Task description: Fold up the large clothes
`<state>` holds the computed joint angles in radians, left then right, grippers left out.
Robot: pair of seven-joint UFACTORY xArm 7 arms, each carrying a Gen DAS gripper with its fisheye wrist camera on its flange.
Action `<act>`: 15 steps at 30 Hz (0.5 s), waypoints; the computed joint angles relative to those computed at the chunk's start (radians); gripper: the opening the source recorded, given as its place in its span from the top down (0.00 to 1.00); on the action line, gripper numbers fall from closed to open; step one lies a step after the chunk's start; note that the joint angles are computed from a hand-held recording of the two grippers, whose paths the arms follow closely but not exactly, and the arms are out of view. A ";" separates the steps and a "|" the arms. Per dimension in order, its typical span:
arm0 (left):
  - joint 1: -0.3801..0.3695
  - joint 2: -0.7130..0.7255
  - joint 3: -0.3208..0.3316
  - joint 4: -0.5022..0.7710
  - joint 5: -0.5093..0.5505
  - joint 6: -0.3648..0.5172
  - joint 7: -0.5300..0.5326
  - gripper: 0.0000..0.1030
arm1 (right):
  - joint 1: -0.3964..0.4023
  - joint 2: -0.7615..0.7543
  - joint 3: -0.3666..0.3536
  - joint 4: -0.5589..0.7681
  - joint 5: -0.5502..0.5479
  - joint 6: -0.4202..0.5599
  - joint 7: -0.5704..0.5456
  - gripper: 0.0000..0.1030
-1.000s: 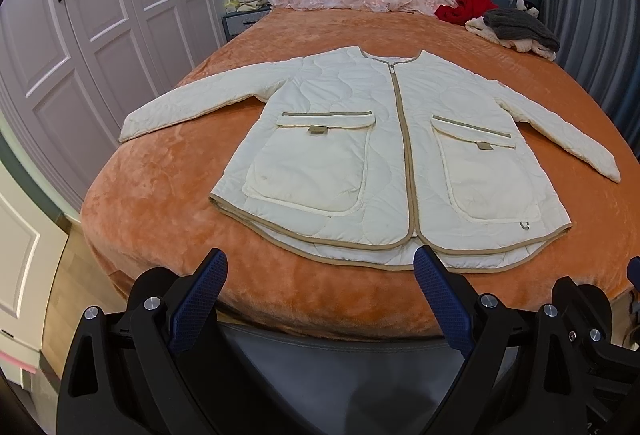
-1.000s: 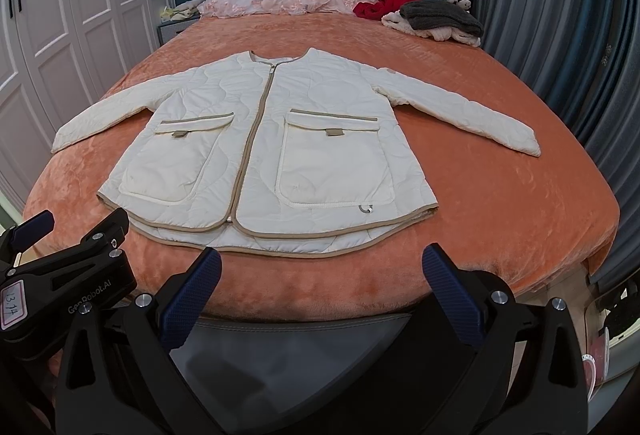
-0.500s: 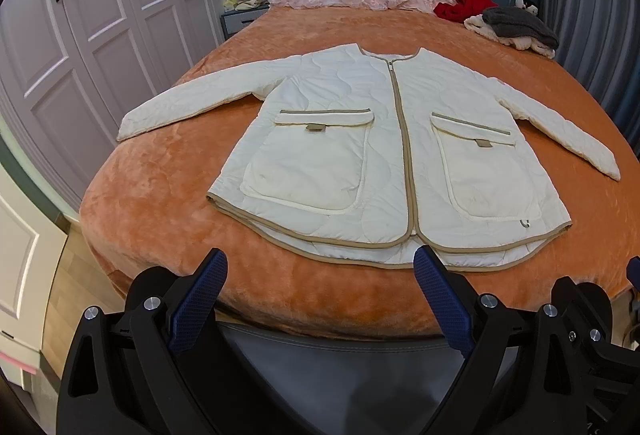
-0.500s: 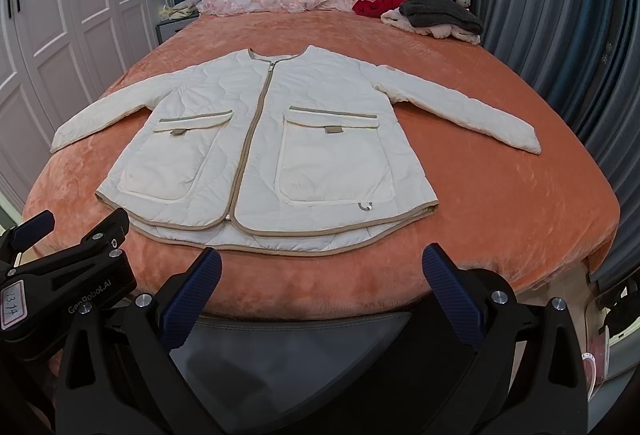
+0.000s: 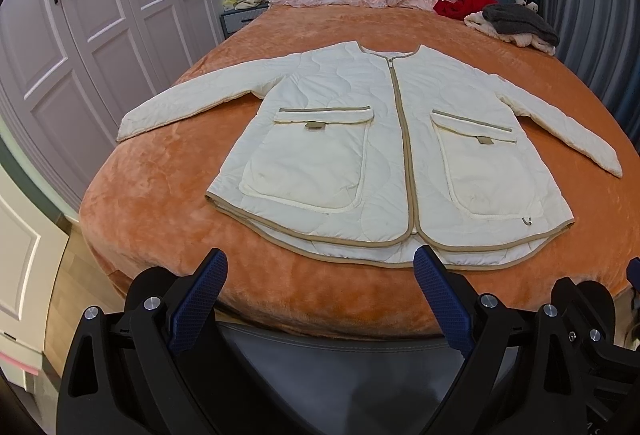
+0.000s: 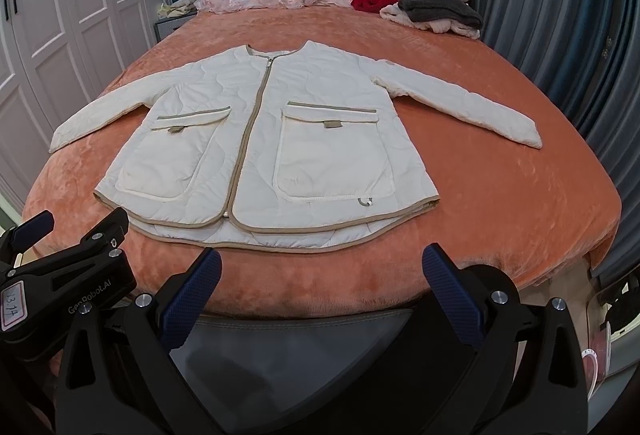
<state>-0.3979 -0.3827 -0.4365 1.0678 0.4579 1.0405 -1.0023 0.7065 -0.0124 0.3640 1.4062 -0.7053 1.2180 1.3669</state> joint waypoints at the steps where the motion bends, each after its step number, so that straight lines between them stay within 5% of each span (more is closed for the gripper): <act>1: 0.000 0.003 0.000 0.004 0.000 0.001 0.000 0.11 | 0.002 -0.001 0.002 -0.002 0.001 0.001 0.004 0.05; 15: -0.004 0.020 0.004 0.005 0.002 0.001 -0.003 0.11 | -0.005 -0.008 -0.004 -0.018 0.011 -0.015 0.001 0.05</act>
